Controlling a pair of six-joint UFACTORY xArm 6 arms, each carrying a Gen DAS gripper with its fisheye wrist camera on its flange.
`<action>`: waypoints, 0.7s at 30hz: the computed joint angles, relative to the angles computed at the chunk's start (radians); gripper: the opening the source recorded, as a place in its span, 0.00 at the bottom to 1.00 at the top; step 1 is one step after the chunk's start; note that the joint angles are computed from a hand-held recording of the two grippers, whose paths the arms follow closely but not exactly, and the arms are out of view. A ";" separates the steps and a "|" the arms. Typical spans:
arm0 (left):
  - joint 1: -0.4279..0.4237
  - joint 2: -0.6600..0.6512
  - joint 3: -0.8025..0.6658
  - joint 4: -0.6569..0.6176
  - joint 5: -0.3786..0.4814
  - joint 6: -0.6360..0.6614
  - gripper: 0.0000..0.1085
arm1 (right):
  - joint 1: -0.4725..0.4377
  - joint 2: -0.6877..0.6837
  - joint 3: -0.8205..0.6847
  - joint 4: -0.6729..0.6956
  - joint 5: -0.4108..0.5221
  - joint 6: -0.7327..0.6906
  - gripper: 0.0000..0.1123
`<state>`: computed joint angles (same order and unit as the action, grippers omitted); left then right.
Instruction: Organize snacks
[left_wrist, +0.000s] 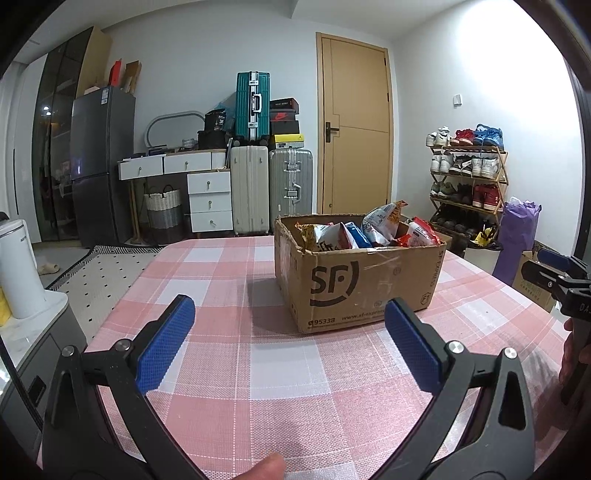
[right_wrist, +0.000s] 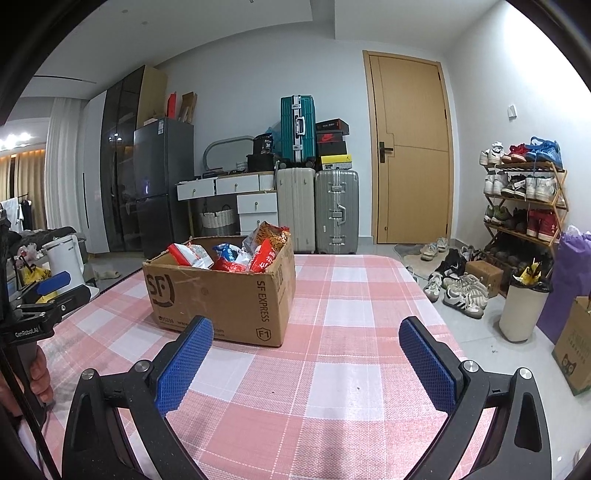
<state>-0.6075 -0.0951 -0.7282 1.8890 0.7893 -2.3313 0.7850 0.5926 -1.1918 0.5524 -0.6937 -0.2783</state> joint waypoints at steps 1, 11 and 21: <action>0.001 0.000 -0.001 0.001 -0.003 0.000 0.94 | 0.000 -0.002 0.003 0.000 -0.001 0.002 0.91; 0.001 0.005 -0.003 0.004 0.000 -0.003 0.94 | 0.000 0.000 0.002 -0.001 -0.003 0.002 0.91; 0.000 0.003 -0.001 0.004 0.001 -0.003 0.94 | 0.001 -0.001 0.004 0.002 -0.002 0.005 0.91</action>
<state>-0.6072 -0.0920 -0.7290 1.8929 0.7900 -2.3347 0.7860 0.5917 -1.1880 0.5542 -0.6957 -0.2735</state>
